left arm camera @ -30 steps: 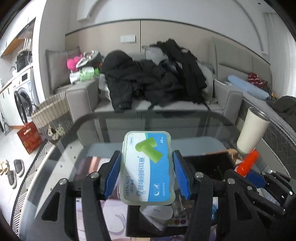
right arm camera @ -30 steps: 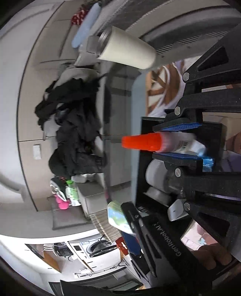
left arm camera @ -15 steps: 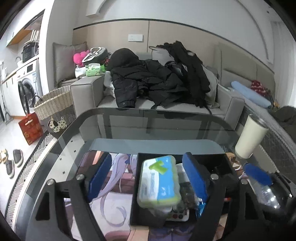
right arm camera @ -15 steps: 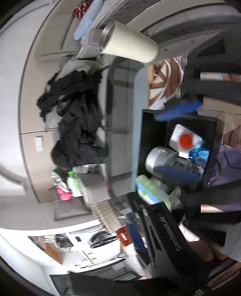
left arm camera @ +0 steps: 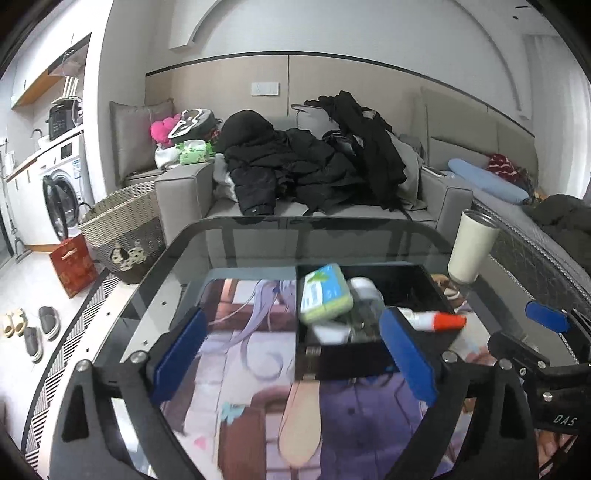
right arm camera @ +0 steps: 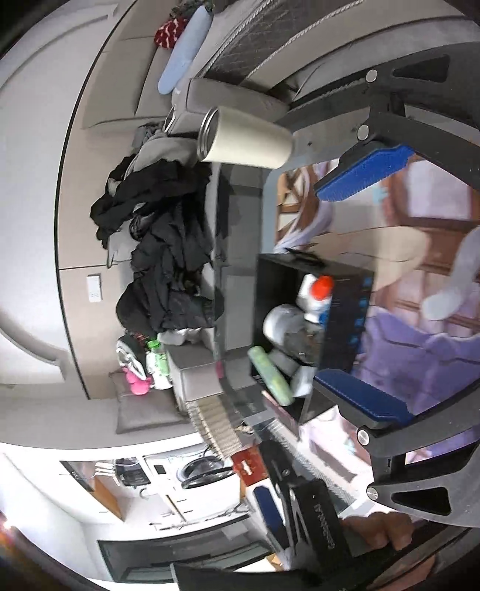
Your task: Organize rigid objects
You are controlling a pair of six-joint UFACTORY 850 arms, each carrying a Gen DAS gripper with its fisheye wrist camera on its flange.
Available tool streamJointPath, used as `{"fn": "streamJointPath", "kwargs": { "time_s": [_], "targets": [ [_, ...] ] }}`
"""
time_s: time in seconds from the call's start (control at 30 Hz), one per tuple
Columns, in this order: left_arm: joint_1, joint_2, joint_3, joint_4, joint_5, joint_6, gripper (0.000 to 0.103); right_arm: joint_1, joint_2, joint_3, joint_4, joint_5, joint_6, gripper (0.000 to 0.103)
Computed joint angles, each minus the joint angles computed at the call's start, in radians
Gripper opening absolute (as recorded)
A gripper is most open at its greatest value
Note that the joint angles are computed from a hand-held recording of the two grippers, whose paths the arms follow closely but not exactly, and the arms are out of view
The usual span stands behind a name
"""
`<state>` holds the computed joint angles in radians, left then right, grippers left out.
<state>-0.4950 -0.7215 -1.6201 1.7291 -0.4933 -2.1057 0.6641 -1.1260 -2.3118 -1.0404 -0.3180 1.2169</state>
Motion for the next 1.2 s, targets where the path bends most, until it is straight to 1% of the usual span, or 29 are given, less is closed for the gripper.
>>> {"fn": "streamJointPath", "kwargs": {
  "time_s": [0.07, 0.13, 0.17, 0.2, 0.23, 0.33, 0.37, 0.4, 0.43, 0.5, 0.57, 0.67, 0.77, 0.9, 1.2],
  "targets": [
    [-0.019, 0.037, 0.073, 0.088, -0.065, -0.129, 0.096, 0.007, 0.035, 0.068, -0.084, 0.002, 0.128, 0.095],
    [-0.042, 0.054, 0.123, 0.166, -0.143, -0.203, 0.097, 0.023, 0.066, 0.139, -0.251, -0.017, 0.323, 0.099],
    [-0.051, 0.060, 0.147, 0.212, -0.177, -0.235, 0.098, 0.034, 0.077, 0.172, -0.341, -0.040, 0.415, 0.099],
    [-0.058, 0.063, 0.165, 0.235, -0.189, -0.247, 0.100, 0.048, 0.085, 0.203, -0.412, -0.067, 0.476, 0.099],
    [-0.059, 0.065, 0.175, 0.236, -0.179, -0.247, 0.103, 0.055, 0.088, 0.218, -0.445, -0.074, 0.496, 0.099],
    [-0.054, 0.055, 0.162, 0.143, -0.117, -0.160, 0.103, 0.069, 0.077, 0.211, -0.439, -0.074, 0.428, 0.099],
    [-0.055, 0.052, 0.158, 0.122, -0.115, -0.145, 0.103, 0.073, 0.076, 0.212, -0.462, -0.079, 0.441, 0.099],
    [-0.057, 0.050, 0.160, 0.109, -0.130, -0.147, 0.103, 0.076, 0.073, 0.207, -0.469, -0.088, 0.443, 0.100],
    [-0.057, 0.049, 0.158, 0.101, -0.135, -0.141, 0.103, 0.078, 0.066, 0.194, -0.445, -0.097, 0.417, 0.100],
    [-0.053, 0.048, 0.156, 0.106, -0.123, -0.148, 0.103, 0.076, 0.059, 0.177, -0.419, -0.095, 0.407, 0.100],
    [-0.052, 0.053, 0.160, 0.114, -0.129, -0.163, 0.103, 0.074, 0.055, 0.168, -0.429, -0.095, 0.423, 0.100],
    [-0.048, 0.061, 0.164, 0.100, -0.126, -0.167, 0.103, 0.074, 0.042, 0.142, -0.394, -0.115, 0.382, 0.100],
    [-0.045, 0.069, 0.169, 0.088, -0.115, -0.173, 0.103, 0.070, 0.043, 0.137, -0.374, -0.122, 0.390, 0.100],
    [-0.040, 0.063, 0.161, 0.067, -0.109, -0.157, 0.103, 0.071, 0.053, 0.151, -0.423, -0.139, 0.443, 0.100],
    [-0.041, 0.051, 0.144, 0.041, -0.106, -0.128, 0.103, 0.072, 0.059, 0.159, -0.443, -0.136, 0.459, 0.101]
  ]
}}
